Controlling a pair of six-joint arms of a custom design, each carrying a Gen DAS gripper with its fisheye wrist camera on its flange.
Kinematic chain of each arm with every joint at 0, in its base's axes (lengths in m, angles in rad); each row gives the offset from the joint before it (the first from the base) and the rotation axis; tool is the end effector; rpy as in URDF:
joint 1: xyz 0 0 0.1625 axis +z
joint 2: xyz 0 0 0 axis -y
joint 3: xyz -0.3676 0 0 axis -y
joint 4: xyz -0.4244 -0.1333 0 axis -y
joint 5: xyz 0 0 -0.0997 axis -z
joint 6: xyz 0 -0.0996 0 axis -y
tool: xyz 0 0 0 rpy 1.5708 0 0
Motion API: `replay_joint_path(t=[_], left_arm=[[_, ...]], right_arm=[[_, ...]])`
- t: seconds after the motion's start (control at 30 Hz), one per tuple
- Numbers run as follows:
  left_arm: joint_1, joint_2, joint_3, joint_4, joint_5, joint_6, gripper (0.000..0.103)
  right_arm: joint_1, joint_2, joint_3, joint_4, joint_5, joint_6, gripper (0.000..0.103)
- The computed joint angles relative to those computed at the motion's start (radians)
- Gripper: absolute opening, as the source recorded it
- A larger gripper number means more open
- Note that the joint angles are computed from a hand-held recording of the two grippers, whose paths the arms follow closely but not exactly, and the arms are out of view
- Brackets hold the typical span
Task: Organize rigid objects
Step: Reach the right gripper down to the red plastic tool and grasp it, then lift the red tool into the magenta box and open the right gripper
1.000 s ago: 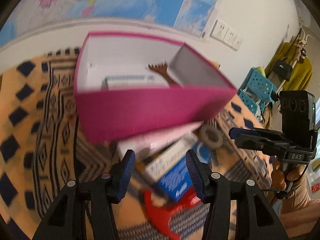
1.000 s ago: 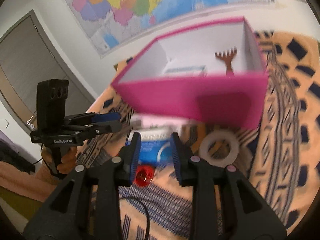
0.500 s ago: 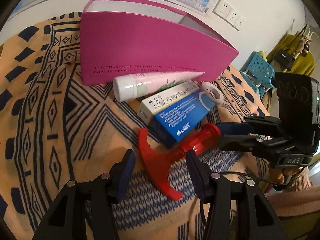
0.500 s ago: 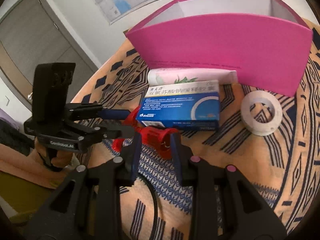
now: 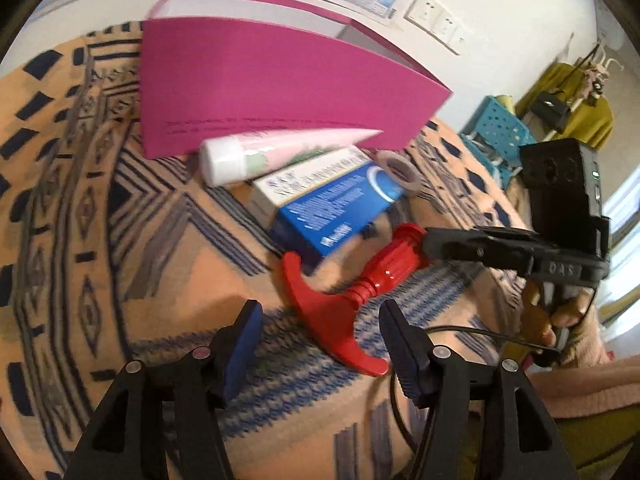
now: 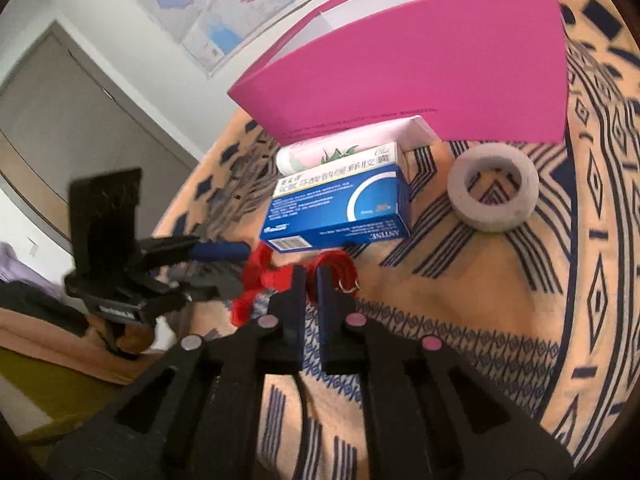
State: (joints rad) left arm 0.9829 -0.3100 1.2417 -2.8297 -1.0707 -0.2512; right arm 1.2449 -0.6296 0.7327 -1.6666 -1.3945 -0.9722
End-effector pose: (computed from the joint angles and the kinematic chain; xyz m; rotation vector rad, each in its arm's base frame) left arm -0.2518 -0.7043 -0.1167 0.3444 2.7139 -0.6964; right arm -0.1191 -0.8234 0.2365 -0.9495 2.8384 -0.1512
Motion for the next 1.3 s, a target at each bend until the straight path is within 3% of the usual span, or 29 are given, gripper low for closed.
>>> replay_joint_path(t=[0.1,0.27,0.4,0.73,0.97,1.1,1.3], left_arm=[[0.000,0.019,-0.027,0.009,-0.023,0.012,0.065],[-0.003,0.038,-0.053,0.019,-0.044,0.021,0.065],[-0.001,0.036,-0.046,0.004,-0.060,0.016,0.065],[-0.017,0.007,-0.006,-0.040,-0.059,0.023,0.059],[-0.045,-0.026,0.013,-0.091,-0.008,0.055,0.059],[-0.049,-0.021,-0.044,-0.087,0.013,0.099,0.059],[-0.054,0.065,-0.266,-0.037,0.074,0.226,0.059]], right_arm=[[-0.008,0.006,-0.020,0.019,0.007,0.014,0.006],[0.020,-0.049,0.098,-0.115,-0.068,-0.034,0.010],[0.025,-0.059,0.122,-0.136,-0.085,-0.059,0.011],[0.008,-0.088,0.130,-0.098,-0.015,-0.041,0.010],[0.025,-0.126,0.164,-0.120,0.049,-0.072,0.009],[0.042,-0.106,0.113,-0.126,0.101,-0.079,0.009],[0.069,-0.021,-0.055,-0.137,0.170,-0.067,0.009]])
